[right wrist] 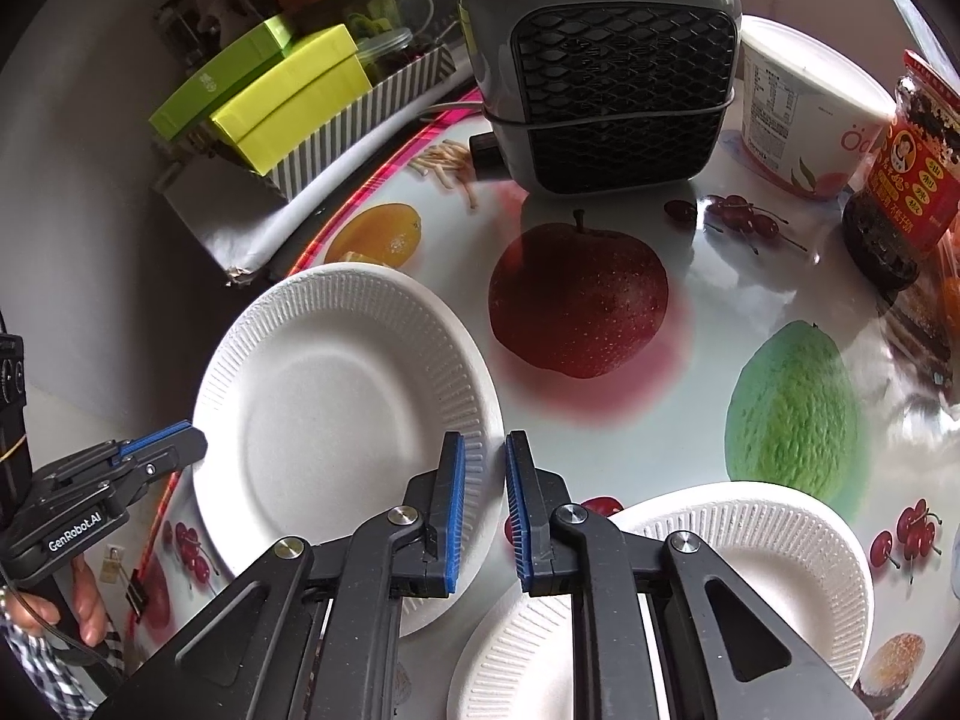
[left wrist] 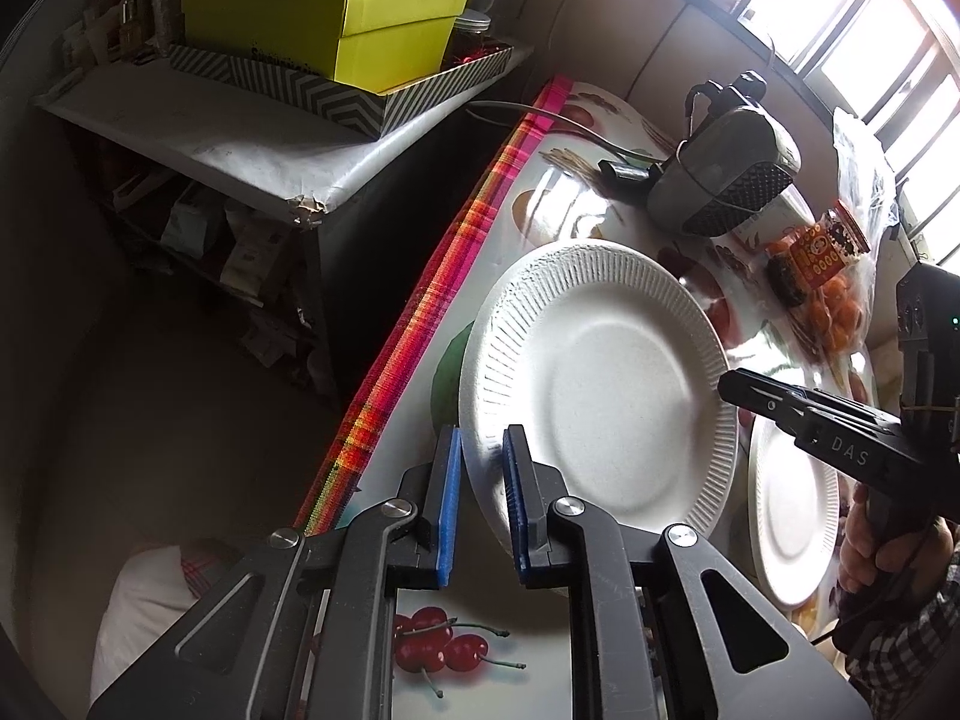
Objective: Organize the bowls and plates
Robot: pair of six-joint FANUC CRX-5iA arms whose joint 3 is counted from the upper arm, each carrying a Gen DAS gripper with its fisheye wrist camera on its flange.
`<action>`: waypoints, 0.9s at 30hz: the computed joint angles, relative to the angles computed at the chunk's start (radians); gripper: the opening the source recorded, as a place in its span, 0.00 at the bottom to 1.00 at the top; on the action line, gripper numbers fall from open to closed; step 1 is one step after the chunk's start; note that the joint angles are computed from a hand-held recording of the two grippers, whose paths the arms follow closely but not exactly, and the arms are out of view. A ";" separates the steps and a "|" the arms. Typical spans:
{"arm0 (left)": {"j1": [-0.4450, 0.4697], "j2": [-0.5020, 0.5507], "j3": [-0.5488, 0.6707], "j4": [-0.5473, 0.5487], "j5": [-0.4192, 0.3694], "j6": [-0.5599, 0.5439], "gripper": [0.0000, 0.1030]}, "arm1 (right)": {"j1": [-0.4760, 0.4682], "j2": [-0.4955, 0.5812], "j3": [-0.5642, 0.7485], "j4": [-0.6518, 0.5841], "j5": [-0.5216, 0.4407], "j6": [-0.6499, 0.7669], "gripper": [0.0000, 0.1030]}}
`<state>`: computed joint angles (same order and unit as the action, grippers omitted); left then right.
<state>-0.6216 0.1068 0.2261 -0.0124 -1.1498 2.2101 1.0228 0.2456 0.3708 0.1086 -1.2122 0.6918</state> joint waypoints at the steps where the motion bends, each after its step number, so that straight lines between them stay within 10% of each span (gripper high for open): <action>1: -0.001 -0.001 0.002 -0.003 -0.003 0.001 0.14 | 0.000 -0.001 0.001 0.000 0.001 -0.003 0.13; 27: -0.066 -0.057 0.022 -0.044 -0.045 0.024 0.14 | 0.094 -0.135 -0.092 0.074 -0.008 -0.129 0.13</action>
<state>-0.6878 0.0499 0.2481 -0.0560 -1.1950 2.2346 1.1169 0.1106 0.2784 0.1821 -1.2198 0.5625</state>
